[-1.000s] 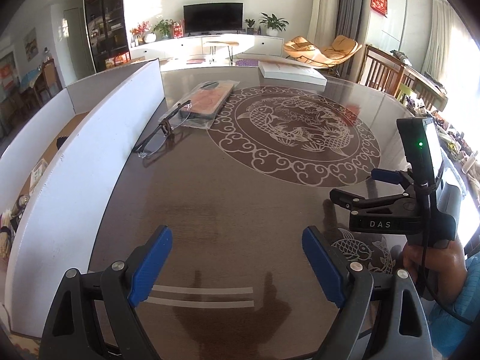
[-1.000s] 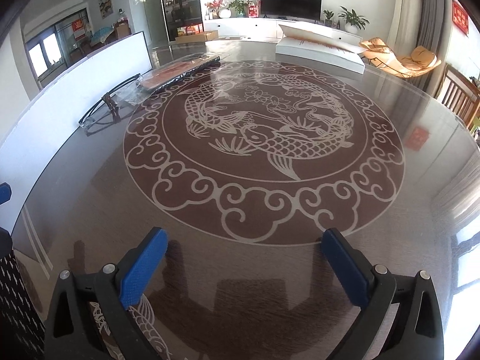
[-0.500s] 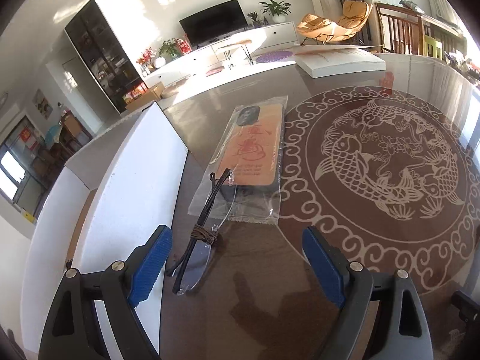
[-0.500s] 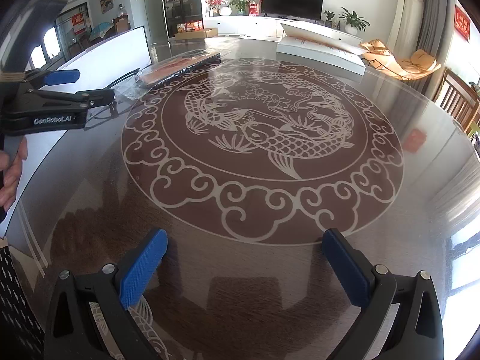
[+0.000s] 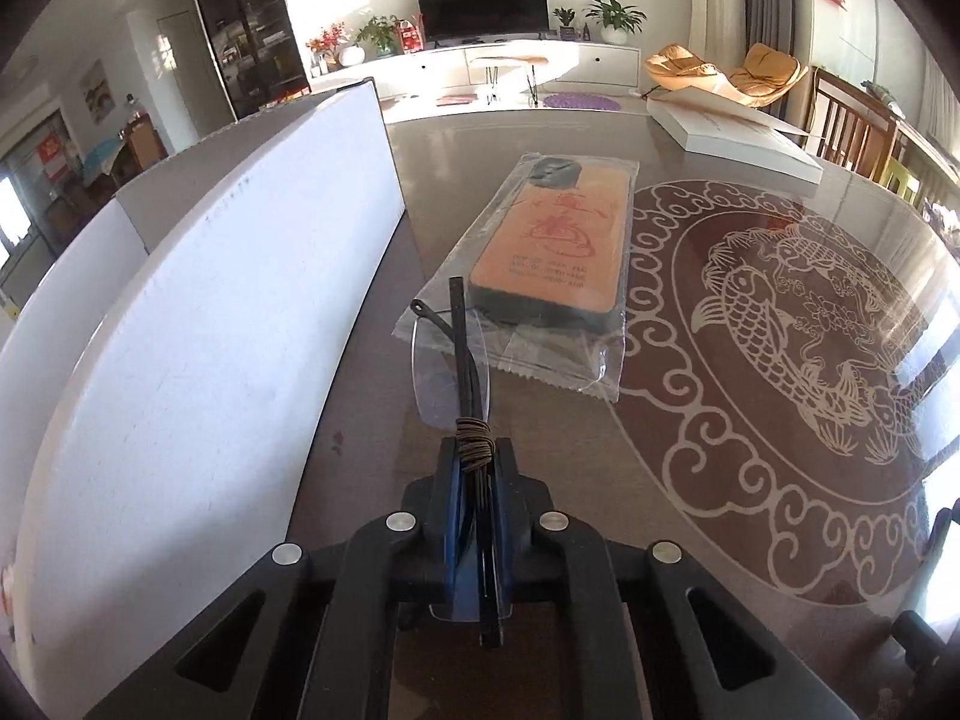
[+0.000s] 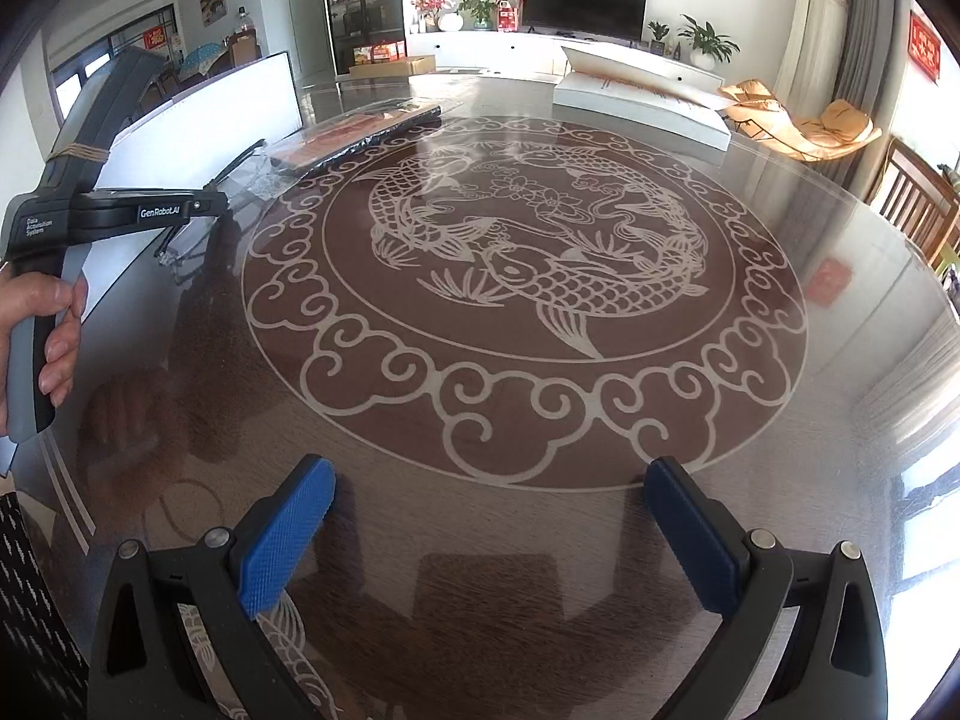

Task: Organize objects
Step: 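Grasp the rimless eyeglasses by the bridge with the left tool, then lift the eyeglasses with the left tool while the right tool grasps the bagged phone case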

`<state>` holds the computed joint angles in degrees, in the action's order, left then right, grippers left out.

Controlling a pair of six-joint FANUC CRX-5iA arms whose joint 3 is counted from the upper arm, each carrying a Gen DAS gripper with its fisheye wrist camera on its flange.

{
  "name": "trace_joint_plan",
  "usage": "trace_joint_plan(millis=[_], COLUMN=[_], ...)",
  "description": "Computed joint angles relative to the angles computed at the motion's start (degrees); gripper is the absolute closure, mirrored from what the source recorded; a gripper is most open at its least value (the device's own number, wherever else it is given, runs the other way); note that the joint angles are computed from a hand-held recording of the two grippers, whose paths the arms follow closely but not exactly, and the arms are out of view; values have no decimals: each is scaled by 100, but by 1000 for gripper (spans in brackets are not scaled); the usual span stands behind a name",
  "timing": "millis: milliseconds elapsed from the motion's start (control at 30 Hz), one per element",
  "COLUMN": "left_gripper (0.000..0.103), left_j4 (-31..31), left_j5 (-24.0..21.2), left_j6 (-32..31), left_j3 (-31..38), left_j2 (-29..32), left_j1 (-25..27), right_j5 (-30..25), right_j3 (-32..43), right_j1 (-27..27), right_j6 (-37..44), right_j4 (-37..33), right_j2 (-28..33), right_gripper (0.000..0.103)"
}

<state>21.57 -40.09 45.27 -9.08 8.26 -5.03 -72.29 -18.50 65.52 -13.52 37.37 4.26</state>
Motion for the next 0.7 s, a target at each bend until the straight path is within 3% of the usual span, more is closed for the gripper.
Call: trace_joint_plan(millis=[133, 300, 533, 700], left_gripper=[94, 93, 93, 93], left_j4=[191, 269, -294, -664], left_j5=[-511, -629, -246, -95], left_j6=[59, 234, 832, 1211], left_j3=[-622, -1127, -1104, -1046], left_j2=[-633, -1137, -1211, -1227], left_j1=[334, 603, 513, 447], right_j5=[1, 1, 57, 762], right_j3=[-2, -6, -22, 592], right_j1=[0, 1, -15, -846], right_j6=[-1, -2, 35, 1358], right_j4=[1, 1, 13, -257], right_j2=[-1, -4, -19, 210], right_gripper=[0, 0, 0, 0])
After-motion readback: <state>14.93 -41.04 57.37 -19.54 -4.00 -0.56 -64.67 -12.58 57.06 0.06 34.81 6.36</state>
